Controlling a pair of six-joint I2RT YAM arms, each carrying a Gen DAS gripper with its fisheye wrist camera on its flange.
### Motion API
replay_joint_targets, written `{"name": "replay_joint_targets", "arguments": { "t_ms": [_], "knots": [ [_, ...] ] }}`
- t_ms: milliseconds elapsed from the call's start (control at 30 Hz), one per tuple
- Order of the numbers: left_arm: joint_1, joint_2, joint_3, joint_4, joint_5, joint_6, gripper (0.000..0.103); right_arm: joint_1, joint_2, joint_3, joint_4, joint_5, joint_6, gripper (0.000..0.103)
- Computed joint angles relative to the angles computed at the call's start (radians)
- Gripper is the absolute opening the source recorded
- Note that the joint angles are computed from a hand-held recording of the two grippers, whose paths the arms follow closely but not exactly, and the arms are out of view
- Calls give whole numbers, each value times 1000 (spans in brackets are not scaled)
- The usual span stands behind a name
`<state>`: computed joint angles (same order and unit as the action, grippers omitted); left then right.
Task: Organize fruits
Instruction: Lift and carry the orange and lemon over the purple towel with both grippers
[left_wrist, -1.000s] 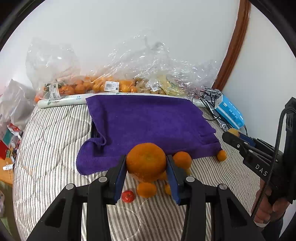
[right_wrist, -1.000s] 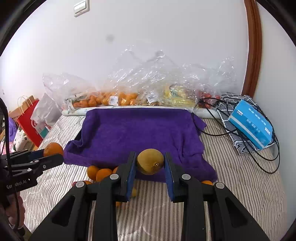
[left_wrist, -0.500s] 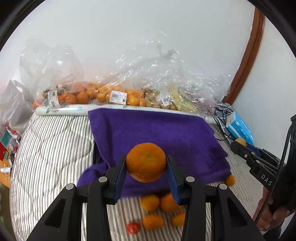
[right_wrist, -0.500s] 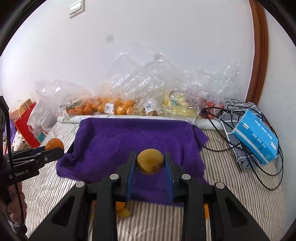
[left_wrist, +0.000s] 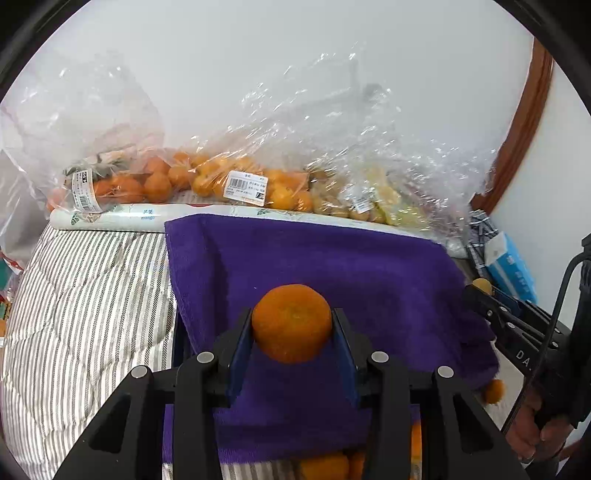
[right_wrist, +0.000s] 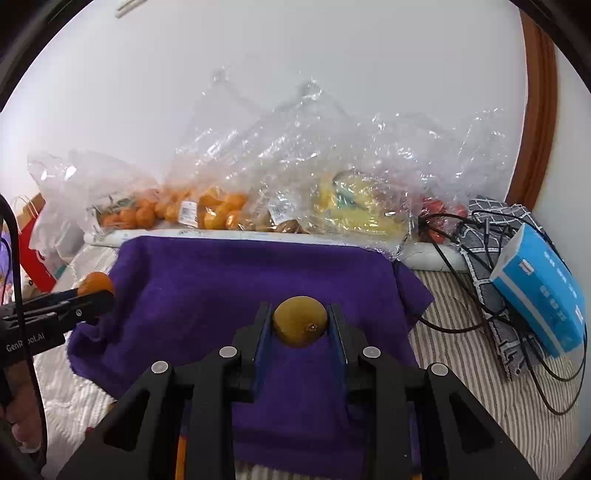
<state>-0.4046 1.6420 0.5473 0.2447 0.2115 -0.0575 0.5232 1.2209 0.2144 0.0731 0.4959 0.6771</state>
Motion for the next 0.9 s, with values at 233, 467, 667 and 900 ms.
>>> {"name": "replay_joint_targets", "arguments": {
  "t_ms": [233,467,667,900],
  "knots": [
    [-6,126,63,24,-24,7,39,-72,169,-16,172,-70,-41,29],
    [-12,189,90,30,-35,12,39,-80,268,-13,249,-96,-49,29],
    [-13,221,105,27,-38,12,39,-69,326,-4,272,-96,-46,29],
    [-18,230,116,15,-50,15,39,-81,369,10,289,-116,-53,29]
  ]
}}
